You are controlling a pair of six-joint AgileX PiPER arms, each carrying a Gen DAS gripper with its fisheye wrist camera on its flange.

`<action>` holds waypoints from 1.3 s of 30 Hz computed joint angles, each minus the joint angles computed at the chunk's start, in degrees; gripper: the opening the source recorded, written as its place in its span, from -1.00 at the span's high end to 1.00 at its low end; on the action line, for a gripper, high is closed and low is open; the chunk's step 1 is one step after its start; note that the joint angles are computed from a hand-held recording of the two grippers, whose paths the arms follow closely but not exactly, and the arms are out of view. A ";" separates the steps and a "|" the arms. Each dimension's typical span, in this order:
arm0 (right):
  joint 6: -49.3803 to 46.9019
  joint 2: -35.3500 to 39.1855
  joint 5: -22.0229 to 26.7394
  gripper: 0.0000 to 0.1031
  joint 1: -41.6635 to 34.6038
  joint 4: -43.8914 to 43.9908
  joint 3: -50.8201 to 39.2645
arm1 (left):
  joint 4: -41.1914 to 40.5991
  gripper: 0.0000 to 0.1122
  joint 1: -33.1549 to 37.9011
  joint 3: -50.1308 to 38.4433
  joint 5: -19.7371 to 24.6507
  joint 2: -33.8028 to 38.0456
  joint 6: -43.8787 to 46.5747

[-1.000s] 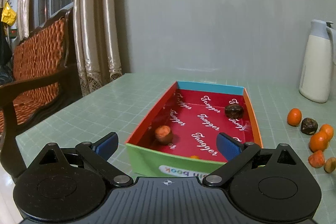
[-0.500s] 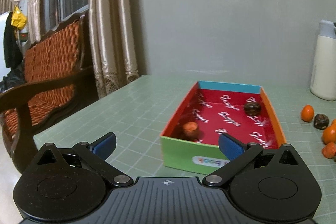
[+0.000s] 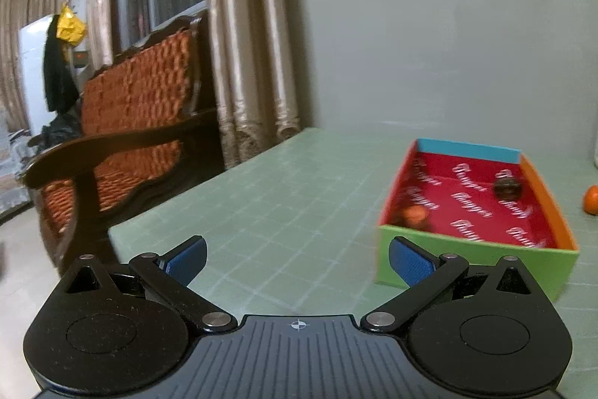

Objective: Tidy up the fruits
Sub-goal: 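Carry the brown kiwi into the red box and open the right gripper, then withdraw the right gripper from the box and lift it away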

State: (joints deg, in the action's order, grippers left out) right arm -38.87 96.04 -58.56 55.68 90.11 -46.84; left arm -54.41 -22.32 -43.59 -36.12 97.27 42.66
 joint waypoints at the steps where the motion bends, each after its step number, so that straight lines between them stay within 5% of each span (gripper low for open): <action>1: 0.60 0.16 0.63 0.54 -0.10 -1.50 -0.52 | -0.10 -0.83 0.76 0.17 0.15 0.00 0.03; 16: -8.96 11.82 14.65 0.54 -2.86 -8.27 -20.06 | 3.32 -0.83 9.62 3.02 2.44 -0.87 -4.42; 27: -8.91 15.18 19.59 0.53 -4.06 -8.19 -23.09 | 4.77 -0.83 12.96 3.45 4.15 -0.78 -5.90; 33: -7.88 15.20 20.12 0.35 -3.97 -10.17 -22.55 | 5.14 -0.83 12.66 3.64 3.86 -0.78 -6.05; 35: -6.81 14.84 19.72 0.19 -3.77 -11.08 -21.87 | 4.96 -0.83 12.18 3.75 3.40 -0.75 -5.82; 37: -4.38 14.42 18.78 -0.24 -3.58 -12.99 -20.95 | 4.56 -0.83 11.79 3.67 3.24 -0.74 -5.45; 39: -2.66 13.74 16.92 -0.38 -3.13 -14.49 -19.83 | 4.50 -0.83 11.58 3.67 3.25 -0.86 -5.54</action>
